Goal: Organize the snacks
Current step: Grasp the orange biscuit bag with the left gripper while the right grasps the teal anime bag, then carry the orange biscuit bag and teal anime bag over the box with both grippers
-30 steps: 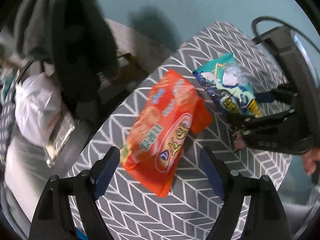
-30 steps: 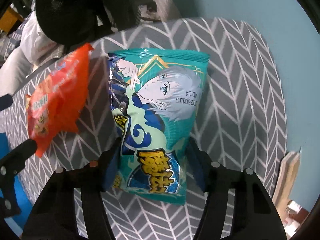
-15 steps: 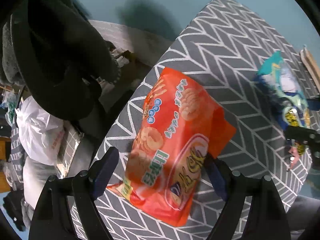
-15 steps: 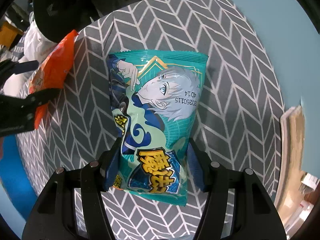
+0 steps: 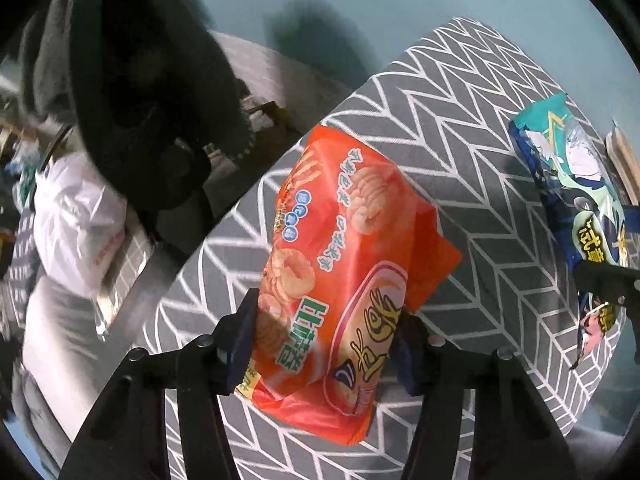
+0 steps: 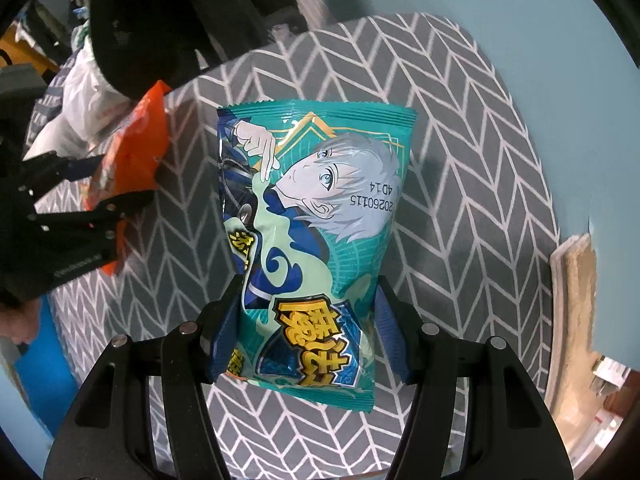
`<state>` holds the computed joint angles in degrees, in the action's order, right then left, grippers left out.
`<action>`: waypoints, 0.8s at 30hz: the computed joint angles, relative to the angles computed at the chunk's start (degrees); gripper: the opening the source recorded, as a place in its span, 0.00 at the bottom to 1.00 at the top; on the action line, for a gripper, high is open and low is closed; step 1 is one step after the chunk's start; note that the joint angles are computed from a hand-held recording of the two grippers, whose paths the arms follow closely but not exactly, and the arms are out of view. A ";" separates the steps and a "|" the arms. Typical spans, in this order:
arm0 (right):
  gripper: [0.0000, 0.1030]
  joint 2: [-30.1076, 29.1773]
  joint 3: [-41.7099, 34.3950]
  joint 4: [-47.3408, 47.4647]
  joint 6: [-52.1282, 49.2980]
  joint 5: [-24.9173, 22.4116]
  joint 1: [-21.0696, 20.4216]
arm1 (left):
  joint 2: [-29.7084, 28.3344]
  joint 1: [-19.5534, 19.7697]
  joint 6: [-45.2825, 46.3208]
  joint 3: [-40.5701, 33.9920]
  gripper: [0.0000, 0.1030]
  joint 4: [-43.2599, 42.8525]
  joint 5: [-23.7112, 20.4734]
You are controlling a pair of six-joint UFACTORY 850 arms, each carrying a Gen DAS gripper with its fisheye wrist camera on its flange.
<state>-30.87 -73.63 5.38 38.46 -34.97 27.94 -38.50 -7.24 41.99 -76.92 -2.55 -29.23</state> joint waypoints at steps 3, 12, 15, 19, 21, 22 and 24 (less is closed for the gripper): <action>0.59 0.10 -1.15 -1.18 -0.29 -0.77 0.64 | 0.62 0.91 -1.76 0.63 0.56 -1.38 -1.99; 0.59 -1.89 -6.61 -3.61 -0.05 -3.41 2.88 | 7.29 4.65 -7.68 8.93 0.56 -1.39 -1.77; 0.59 -1.79 -7.76 -4.10 -0.39 -4.37 3.82 | 10.47 6.23 -7.86 11.87 0.56 -2.96 -1.73; 0.59 -1.74 -8.10 -4.15 -2.04 -4.29 4.25 | 14.83 8.54 -7.32 14.84 0.56 -6.52 -2.38; 0.59 -1.77 -9.08 -4.46 -2.52 -5.09 4.93 | 16.57 9.83 -7.32 15.44 0.56 -8.26 -3.44; 0.59 -1.84 -9.20 -4.73 -2.41 -5.04 5.40 | 17.60 10.57 -7.50 15.71 0.56 -9.05 -3.97; 0.59 -1.69 -9.98 -5.19 -2.65 -5.58 6.22 | 18.82 11.38 -7.92 15.87 0.56 -9.93 -4.41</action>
